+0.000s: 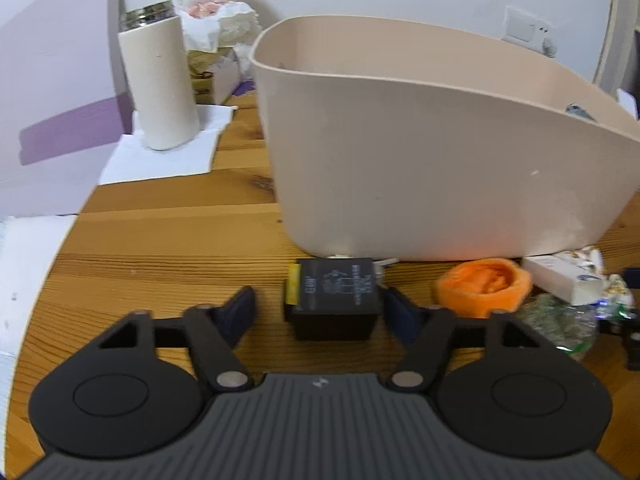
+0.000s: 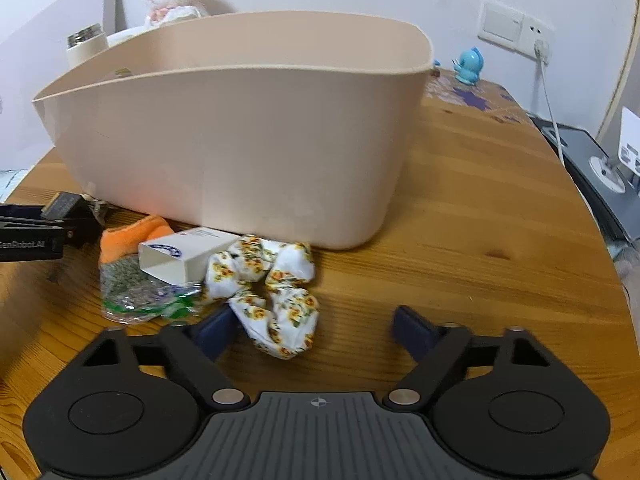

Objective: Organize objects
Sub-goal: 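Grasp the black square box with the left gripper while the right grasps the floral scrunchie, then carry both items over the basket and open both grippers to release them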

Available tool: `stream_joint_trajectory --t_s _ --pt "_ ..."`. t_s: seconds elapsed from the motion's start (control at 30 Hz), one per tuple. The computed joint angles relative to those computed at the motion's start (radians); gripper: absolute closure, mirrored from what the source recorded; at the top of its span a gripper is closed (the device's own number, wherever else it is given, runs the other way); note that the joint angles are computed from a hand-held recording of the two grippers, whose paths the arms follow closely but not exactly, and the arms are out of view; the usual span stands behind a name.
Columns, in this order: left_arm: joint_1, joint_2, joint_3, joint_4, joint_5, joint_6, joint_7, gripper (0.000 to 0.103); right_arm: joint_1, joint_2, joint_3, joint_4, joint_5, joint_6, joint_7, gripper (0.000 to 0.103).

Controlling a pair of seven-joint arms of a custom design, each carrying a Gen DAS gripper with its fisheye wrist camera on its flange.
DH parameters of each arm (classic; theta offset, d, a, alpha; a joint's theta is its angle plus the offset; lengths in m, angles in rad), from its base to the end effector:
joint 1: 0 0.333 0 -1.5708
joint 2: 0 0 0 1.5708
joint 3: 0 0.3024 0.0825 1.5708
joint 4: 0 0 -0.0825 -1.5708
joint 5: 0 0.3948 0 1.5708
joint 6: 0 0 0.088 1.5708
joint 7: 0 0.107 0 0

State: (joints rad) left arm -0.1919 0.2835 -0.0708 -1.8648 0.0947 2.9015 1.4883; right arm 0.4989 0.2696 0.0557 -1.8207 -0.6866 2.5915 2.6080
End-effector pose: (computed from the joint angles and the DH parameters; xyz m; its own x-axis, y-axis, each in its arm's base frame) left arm 0.6531 -0.1774 0.4363 -0.2488 -0.9686 -0.0031 -0.7050 0.1833 -0.6851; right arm 0.5648 0.3609 0.4232 0.0145 -0.9999 -0.0024 -0.7787 -0.0098 -0.6273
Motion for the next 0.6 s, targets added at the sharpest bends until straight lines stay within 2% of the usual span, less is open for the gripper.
stream_joint_trajectory --t_s 0.07,0.13,0.2,0.4,0.6 --pt "-0.005 -0.004 0.001 -0.002 0.007 -0.003 0.000 0.044 0.003 0.002 -0.001 0.002 -0.012 0.013 0.000 0.048" --pt "0.004 -0.009 -0.011 -0.008 -0.010 -0.001 0.015 0.052 0.008 0.003 -0.002 0.002 -0.025 0.022 0.004 0.069" --pt "0.005 -0.015 -0.013 -0.015 -0.012 -0.001 0.020 0.056 0.014 0.002 -0.001 0.000 -0.035 0.025 0.006 0.087" --pt "-0.008 -0.050 0.000 -0.053 0.019 -0.009 -0.007 0.056 0.031 -0.016 -0.002 -0.025 -0.075 0.022 0.067 0.091" --pt "0.030 -0.112 -0.046 -0.114 -0.043 -0.015 0.055 0.056 0.035 -0.065 0.008 -0.071 -0.122 0.008 0.105 0.091"
